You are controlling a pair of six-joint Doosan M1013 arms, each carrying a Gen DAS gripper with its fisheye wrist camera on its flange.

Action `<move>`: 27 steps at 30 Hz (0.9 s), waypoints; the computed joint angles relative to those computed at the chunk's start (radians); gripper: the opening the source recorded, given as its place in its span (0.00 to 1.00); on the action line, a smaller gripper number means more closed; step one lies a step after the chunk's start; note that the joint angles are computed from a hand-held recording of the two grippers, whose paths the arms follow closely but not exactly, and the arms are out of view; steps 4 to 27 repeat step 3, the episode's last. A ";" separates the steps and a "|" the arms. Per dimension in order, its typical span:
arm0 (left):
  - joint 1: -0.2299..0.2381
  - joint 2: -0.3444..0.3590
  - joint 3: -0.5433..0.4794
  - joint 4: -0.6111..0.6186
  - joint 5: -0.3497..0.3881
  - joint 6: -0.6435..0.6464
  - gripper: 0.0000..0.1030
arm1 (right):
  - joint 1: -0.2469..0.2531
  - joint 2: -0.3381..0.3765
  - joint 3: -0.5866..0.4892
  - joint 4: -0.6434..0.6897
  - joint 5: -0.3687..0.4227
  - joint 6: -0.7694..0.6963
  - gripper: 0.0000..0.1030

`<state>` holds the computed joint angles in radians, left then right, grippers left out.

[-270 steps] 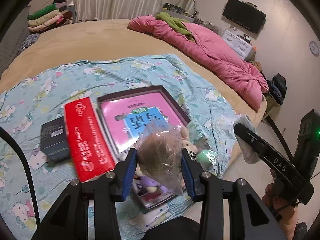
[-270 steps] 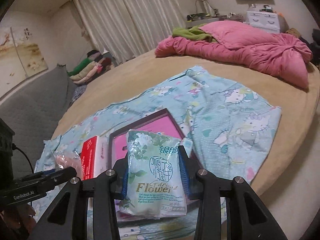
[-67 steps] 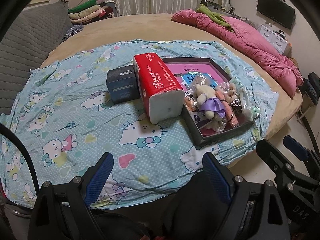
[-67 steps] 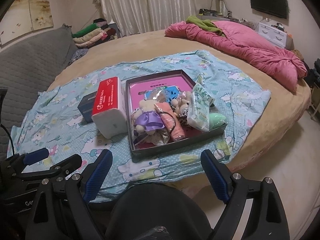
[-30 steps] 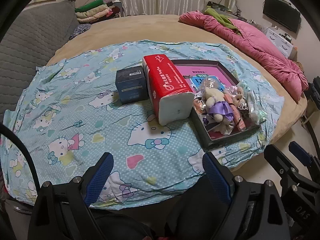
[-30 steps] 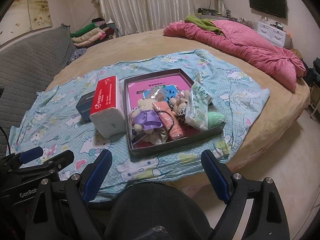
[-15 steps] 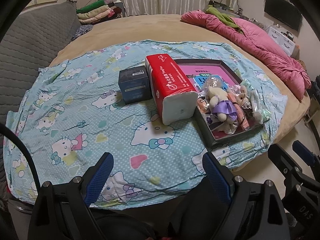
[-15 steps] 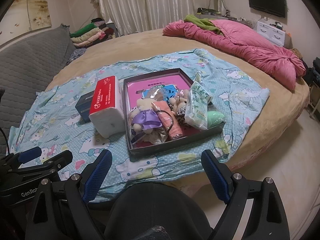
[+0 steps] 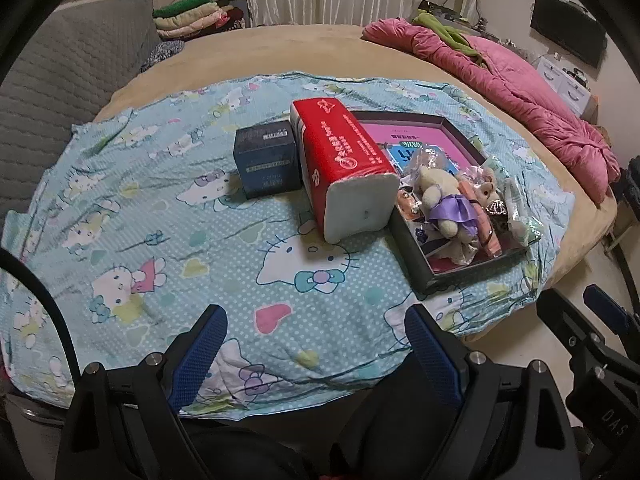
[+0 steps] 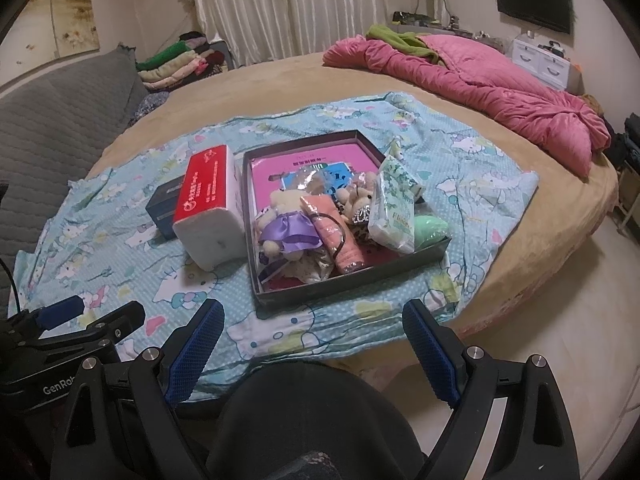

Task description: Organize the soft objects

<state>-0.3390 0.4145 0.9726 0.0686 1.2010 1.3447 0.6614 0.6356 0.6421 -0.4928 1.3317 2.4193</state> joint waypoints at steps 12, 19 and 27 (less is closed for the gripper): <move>0.015 -0.002 0.015 -0.025 -0.017 0.003 0.88 | 0.003 0.028 -0.050 -0.009 0.022 -0.022 0.88; 0.015 -0.002 0.015 -0.025 -0.017 0.003 0.88 | 0.003 0.028 -0.050 -0.009 0.022 -0.022 0.88; 0.015 -0.002 0.015 -0.025 -0.017 0.003 0.88 | 0.003 0.028 -0.050 -0.009 0.022 -0.022 0.88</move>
